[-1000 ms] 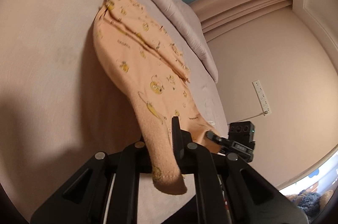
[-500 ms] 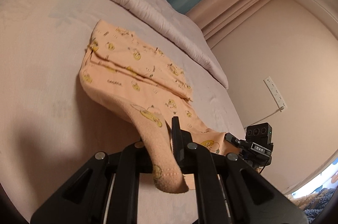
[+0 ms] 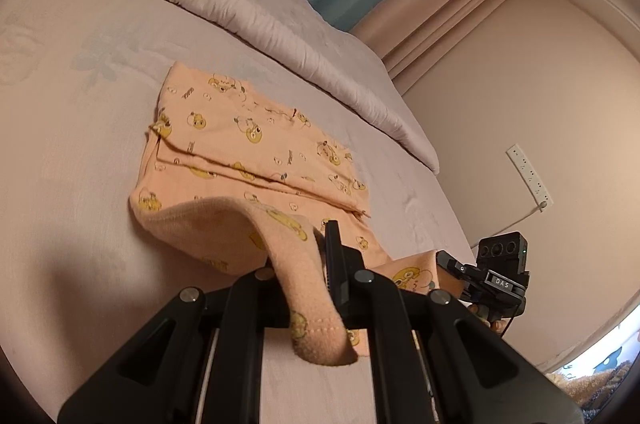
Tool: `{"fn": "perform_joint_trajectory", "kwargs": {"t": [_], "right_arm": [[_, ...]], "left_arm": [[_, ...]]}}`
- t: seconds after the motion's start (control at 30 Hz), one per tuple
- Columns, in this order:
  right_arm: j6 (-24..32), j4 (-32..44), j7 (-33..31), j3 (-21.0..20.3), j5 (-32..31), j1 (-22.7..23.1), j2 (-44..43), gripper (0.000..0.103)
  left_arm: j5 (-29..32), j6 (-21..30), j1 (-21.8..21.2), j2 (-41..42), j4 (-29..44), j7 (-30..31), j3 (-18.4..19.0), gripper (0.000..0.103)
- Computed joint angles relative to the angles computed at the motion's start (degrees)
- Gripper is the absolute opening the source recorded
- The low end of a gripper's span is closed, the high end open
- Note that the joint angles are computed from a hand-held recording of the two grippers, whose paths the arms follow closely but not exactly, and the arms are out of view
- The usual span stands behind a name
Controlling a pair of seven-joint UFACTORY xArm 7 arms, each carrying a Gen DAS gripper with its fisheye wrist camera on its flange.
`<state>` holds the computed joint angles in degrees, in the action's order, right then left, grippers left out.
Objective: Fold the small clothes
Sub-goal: 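Lay the hem over the collar end with both tools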
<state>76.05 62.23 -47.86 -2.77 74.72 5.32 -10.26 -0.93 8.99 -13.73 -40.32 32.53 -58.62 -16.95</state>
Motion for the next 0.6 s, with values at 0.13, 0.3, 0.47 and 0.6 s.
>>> {"fn": "perform_joint_trajectory", "kwargs": {"t": [0.13, 0.3, 0.47, 0.6], "right_arm": [[-1.0, 0.9, 0.0, 0.3, 0.5, 0.1, 0.7, 0.008], [-2.3, 2.1, -0.3, 0.9, 0.7, 0.4, 1.4, 0.008], [-5.0, 4.4, -0.8, 2.0, -1.1, 1.0, 2.5, 0.008], [-6.5, 6.0, -1.4, 2.5, -1.4, 1.4, 3.6, 0.008]], "left_arm": [[0.2, -0.1, -0.1, 1.4, 1.0, 1.1, 1.1, 0.006], [0.3, -0.2, 0.4, 2.5, 1.9, 2.2, 1.6, 0.006], [0.4, -1.3, 1.3, 4.0, 2.9, 3.4, 2.3, 0.006], [-0.1, -3.5, 1.9, 5.3, 3.0, 3.8, 3.1, 0.006]]}}
